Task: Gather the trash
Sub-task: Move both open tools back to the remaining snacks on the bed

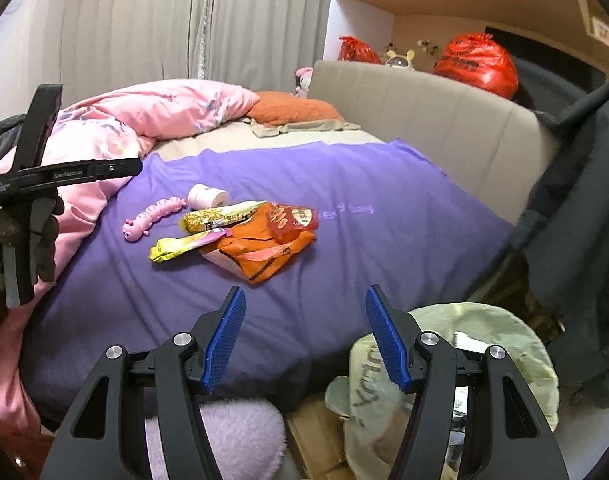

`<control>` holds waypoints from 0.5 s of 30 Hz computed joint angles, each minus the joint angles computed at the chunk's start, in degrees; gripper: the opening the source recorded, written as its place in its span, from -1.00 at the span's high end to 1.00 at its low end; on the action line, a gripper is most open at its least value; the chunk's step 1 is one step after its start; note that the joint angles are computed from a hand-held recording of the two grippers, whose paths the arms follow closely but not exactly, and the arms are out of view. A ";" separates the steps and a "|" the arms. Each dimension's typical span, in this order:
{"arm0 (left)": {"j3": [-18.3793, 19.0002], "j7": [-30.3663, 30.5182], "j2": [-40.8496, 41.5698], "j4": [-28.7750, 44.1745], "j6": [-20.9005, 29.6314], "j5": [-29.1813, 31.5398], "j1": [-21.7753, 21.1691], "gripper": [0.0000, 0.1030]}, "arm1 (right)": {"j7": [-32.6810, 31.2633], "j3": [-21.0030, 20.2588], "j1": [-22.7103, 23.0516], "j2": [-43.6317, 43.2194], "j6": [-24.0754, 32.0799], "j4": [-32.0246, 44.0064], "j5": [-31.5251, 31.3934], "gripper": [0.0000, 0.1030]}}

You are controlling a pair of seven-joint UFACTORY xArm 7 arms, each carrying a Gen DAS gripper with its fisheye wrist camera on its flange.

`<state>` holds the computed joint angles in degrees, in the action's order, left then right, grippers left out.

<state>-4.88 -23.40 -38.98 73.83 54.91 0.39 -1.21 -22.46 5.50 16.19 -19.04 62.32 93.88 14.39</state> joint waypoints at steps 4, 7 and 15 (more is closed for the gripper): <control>1.61 2.63 0.97 -2.26 -0.58 -1.80 -1.98 -0.33 | 2.42 1.46 0.02 1.68 0.01 0.17 -1.12 -0.15; 2.69 4.71 6.33 1.08 1.08 -3.57 -3.25 -0.35 | 3.84 2.65 0.17 2.87 -1.09 -0.01 -2.81 -0.15; -0.31 10.07 22.21 13.10 6.43 4.81 -1.84 -0.35 | 9.40 3.27 0.89 4.36 -5.62 -1.68 -3.63 -0.14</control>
<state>-5.19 -13.32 -16.76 86.93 61.34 5.20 -3.06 -13.06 8.77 17.07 -14.68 56.70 92.19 10.76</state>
